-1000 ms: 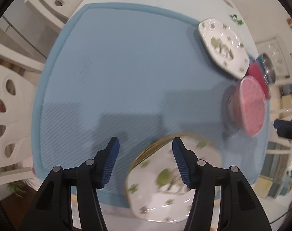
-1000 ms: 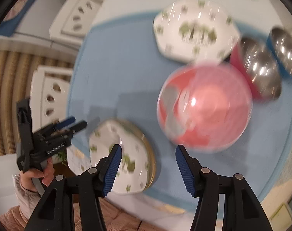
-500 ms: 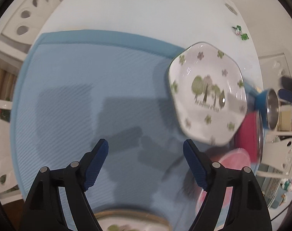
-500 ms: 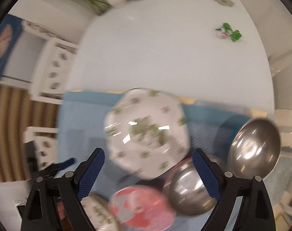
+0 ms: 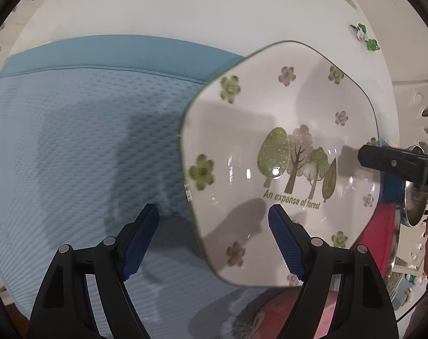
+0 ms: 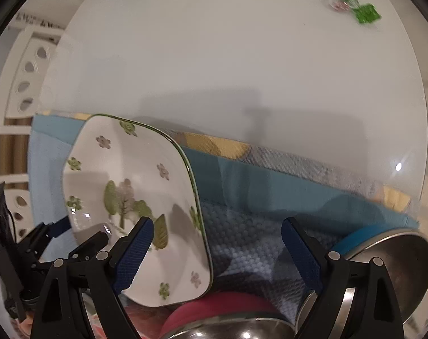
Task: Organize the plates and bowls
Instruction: 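Move the right tool to the other forest plate and grip its rim, then lift the forest plate with the right tool and carry it to the plate stack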
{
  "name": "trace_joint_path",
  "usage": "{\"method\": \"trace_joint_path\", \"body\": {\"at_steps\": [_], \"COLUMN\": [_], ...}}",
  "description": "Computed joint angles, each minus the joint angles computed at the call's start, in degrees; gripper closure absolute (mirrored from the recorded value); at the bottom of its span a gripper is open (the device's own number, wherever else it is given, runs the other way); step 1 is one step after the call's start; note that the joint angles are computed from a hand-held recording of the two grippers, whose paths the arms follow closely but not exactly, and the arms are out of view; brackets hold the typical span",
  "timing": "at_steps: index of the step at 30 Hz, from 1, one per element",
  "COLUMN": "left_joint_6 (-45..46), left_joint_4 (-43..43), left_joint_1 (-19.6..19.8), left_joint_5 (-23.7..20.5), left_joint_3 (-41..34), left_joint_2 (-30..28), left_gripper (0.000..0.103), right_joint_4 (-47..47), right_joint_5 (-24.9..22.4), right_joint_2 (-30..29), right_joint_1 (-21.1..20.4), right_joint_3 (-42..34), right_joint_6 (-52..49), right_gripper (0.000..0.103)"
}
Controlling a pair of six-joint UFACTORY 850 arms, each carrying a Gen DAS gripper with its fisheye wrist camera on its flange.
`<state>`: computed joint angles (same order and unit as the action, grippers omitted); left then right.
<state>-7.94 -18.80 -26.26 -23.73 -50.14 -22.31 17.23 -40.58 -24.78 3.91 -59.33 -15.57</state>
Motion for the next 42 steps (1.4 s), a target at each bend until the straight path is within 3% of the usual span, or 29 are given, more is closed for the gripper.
{"method": "trace_joint_path", "body": {"at_steps": [4, 10, 16, 24, 31, 33, 34, 37, 38, 40, 42], "left_joint_6": [-5.4, -5.1, 1.5, -0.4, 1.8, 2.9, 2.7, -1.1, -1.2, 3.0, 8.1], "left_joint_4": [6.2, 5.7, -0.4, 1.0, -1.7, -2.5, -2.0, 2.5, 2.5, -1.9, -5.9], "left_joint_1": [-1.3, -2.0, -1.1, -2.2, 0.0, 0.4, 0.4, -0.3, -0.4, -0.3, -0.4], "left_joint_5": [0.7, 0.9, 1.5, 2.0, 3.5, 3.9, 4.5, 7.2, 8.3, 9.7, 10.1], "left_joint_3": [-1.2, -2.5, -1.0, -1.5, 2.3, 3.0, 3.3, 4.6, 5.2, 6.2, 6.7], "left_joint_2": [-0.9, -1.6, 0.2, -0.2, 2.2, 2.3, 2.4, 3.2, 3.7, 4.4, 4.9], "left_gripper": [0.024, 0.026, 0.026, 0.026, 0.031, 0.036, 0.040, 0.045, 0.047, 0.064, 0.069], "right_joint_4": [-4.7, -2.9, 7.3, 10.3, 16.6, 17.8, 18.0, 16.9, 16.7, 18.3, 20.6], "right_joint_5": [1.4, -0.7, -2.7, -3.8, -5.2, -6.0, -6.0, -4.7, -4.6, -5.8, -6.1], "right_joint_2": [-0.8, -2.7, -2.5, -3.3, -2.5, -3.2, -3.5, -3.5, -3.2, -3.5, -3.4], "right_joint_1": [0.9, 1.8, -1.4, -2.6, -1.8, -1.6, -1.5, -0.5, -0.4, -0.9, -1.5], "right_joint_3": [-0.7, -2.5, -3.0, -3.7, -2.7, -2.8, -2.8, -2.7, -2.4, -2.0, -1.0], "right_joint_6": [2.5, -0.4, -8.6, -9.7, -15.5, -16.1, -15.7, -14.8, -14.4, -14.8, -17.2], "right_gripper": [0.012, 0.012, 0.012, 0.011, 0.012, 0.019, 0.028, 0.034, 0.042, 0.054, 0.056]}}
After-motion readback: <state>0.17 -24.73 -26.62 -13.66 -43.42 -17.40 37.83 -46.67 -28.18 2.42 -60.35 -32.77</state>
